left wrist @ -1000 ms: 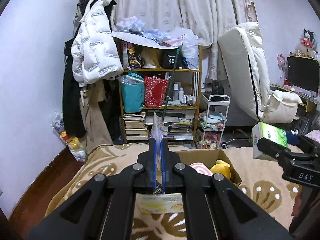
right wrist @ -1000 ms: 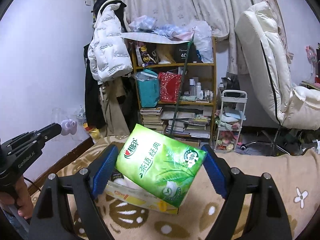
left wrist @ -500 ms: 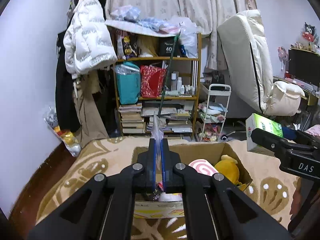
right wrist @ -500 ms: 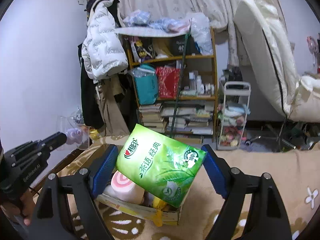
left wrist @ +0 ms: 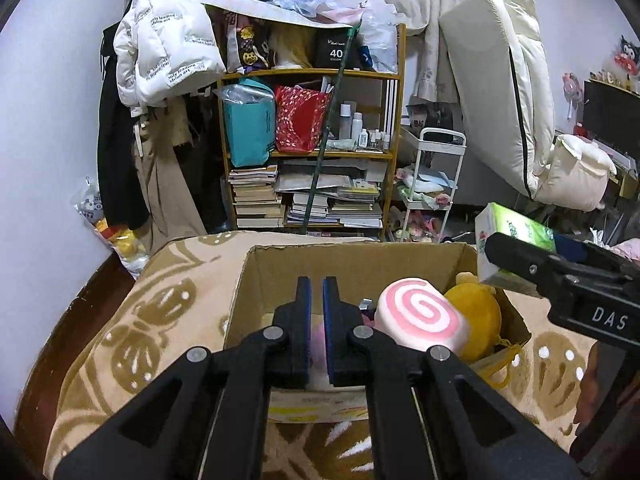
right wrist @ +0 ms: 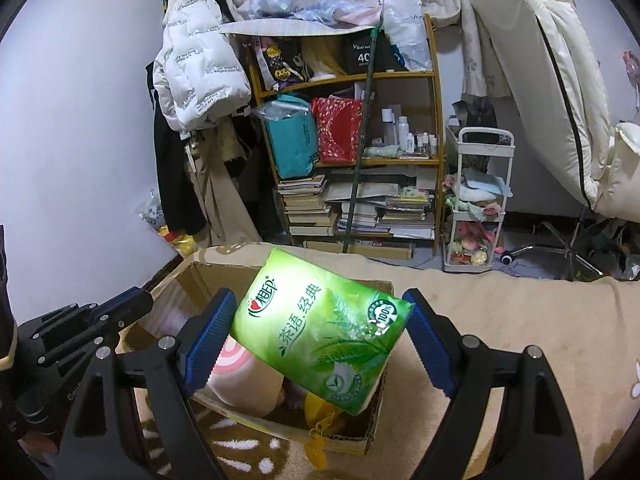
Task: Organize soft objects
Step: 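Open the left tool over the box while the right tool drops the tissue pack inside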
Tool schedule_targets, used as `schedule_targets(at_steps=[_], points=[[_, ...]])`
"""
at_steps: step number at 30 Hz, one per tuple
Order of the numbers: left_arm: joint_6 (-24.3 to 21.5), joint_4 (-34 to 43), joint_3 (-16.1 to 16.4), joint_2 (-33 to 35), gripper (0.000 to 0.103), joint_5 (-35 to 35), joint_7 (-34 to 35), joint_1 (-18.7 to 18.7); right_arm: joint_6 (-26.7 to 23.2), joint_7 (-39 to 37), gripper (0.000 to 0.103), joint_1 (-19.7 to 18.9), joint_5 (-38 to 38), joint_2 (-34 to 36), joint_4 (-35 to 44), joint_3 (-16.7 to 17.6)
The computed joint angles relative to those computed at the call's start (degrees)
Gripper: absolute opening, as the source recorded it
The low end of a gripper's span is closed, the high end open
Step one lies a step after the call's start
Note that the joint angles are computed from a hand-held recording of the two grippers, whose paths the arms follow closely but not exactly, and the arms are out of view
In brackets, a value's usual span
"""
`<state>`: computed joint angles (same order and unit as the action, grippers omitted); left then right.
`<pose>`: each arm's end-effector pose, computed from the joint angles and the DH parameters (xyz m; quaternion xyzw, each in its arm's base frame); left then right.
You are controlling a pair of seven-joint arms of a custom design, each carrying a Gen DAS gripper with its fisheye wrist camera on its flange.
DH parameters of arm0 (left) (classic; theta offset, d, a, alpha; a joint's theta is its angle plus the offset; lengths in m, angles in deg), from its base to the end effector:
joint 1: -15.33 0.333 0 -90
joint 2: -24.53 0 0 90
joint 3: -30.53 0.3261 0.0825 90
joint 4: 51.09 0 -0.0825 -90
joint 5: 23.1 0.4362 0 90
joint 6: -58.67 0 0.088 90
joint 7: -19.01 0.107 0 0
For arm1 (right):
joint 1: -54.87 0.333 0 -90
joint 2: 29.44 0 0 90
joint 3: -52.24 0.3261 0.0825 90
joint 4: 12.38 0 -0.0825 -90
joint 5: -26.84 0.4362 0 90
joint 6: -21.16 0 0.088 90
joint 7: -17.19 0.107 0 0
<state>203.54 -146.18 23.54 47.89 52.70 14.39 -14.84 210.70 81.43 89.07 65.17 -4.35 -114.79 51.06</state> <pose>0.5985 -0.4527 0.4033 -0.6377 0.6021 -0.3341 0.3453 0.6475 0.3459 0.4036 -0.6990 0.5094 -0.2346 0.4437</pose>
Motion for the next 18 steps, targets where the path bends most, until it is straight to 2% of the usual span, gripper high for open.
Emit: schedule_targets(at_steps=[2,5,7,9,12,14,15,16,18], points=[[-0.5,-0.3,0.1,-0.2,0.015,0.4,-0.4,-0.2,-0.7,0.2,0.089,-0.4,-0.1,0.4,0.5,0.2],[-1.1,-0.9,0.0,-0.7,0.018,0.7,-1.1,-0.3,-1.4,0.4,0.089,-2.7,-0.5,0.6,0.6,2.4],[-0.9,-1.7,0.0,-1.3,0.025,1.3,-2.3,-0.2,-1.8,1.2,0.09,-3.6,-0.4,0.7,0.7,3.2],[-1.1,-2.5,0.0,-1.9,0.038,2.2,-4.2,-0.1,-2.5,1.5,0.09,-6.0,-0.4,0.6,0.7,5.7],[-1.9,-3.9,-0.5,-3.0,0.045,3.1,-6.2,0.2,-2.5,1.3,0.091,-8.9,-0.8,0.4,0.4,8.9],[-3.2,-4.7,-0.8,-3.8,0.05,3.7,-6.7,0.2,-1.3,0.5,0.096,-10.7,-1.1,-0.1,-0.4,11.1],[-4.0,-5.1,-1.0,-4.2,0.056,4.1,-7.0,0.1,-0.8,0.4,0.101,-10.7,-1.2,-0.3,-0.7,11.2],[-5.3,-5.6,-1.2,-4.8,0.059,4.8,-7.4,-0.2,-0.1,0.3,0.101,-11.0,-1.2,-0.7,-1.2,11.6],[-7.3,-6.5,-1.8,-5.8,0.073,5.6,-7.8,-0.4,0.6,0.3,0.102,-11.4,-1.1,-1.5,-2.0,12.3]])
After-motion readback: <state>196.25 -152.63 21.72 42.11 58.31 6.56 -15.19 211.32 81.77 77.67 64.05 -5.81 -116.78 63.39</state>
